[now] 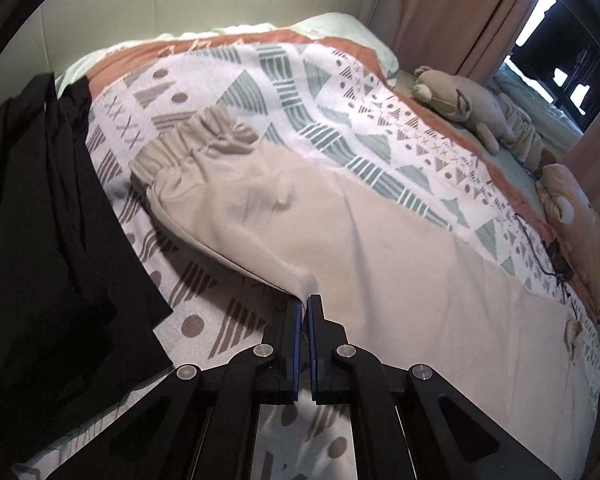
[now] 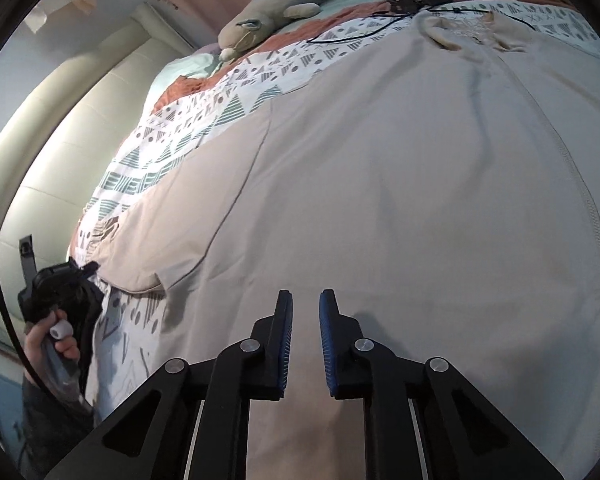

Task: Fold large clothes
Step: 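Lift the sleeve and fold it across the jacket body, open left tool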

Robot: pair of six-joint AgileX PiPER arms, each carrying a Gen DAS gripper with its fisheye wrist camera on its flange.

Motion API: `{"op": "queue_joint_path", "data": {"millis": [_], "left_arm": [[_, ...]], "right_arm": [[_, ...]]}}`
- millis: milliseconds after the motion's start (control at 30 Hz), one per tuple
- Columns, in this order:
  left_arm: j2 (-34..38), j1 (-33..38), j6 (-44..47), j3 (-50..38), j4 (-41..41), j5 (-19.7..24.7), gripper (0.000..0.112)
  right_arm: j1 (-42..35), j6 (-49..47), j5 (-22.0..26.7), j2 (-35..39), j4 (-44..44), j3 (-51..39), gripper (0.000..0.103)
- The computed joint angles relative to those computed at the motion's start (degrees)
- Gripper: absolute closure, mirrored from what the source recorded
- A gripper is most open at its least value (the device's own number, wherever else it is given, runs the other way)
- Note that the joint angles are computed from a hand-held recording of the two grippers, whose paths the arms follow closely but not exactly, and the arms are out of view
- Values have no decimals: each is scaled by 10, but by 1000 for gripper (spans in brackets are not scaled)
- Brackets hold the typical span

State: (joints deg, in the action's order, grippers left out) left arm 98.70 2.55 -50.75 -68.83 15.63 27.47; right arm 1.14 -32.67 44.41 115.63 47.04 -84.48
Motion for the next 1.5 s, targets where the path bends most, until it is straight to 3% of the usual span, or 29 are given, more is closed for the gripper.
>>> {"op": "queue_joint_path", "data": {"millis": [367,567,733,833,900,1233,1333,1500], "left_arm": [[-58,-46,109,-106,-95,66,111],[-73,-83,153,-150,-130,81,111],[-82,-120,206,-167,-217,68,111],[-71,-152,214,-193,-238,72,111],[-63,-174,203,-211,-227,77,112],[-11,-278,147,-311,-154,125,111],[23,-311,125,-347,-135,140,111],[82,-367,80,-391,-113,161,111]], "right_arm": [[66,42,61,111,80,-119,91],[109,101,59,132,30,-157,91],[129,143,67,170,-6,-204,98],[129,148,104,166,-37,-224,98],[111,134,121,141,-27,-197,98],[-84,-19,57,-83,-9,69,94],[-154,-63,48,-101,39,122,91],[-187,-26,38,-63,14,83,91]]}}
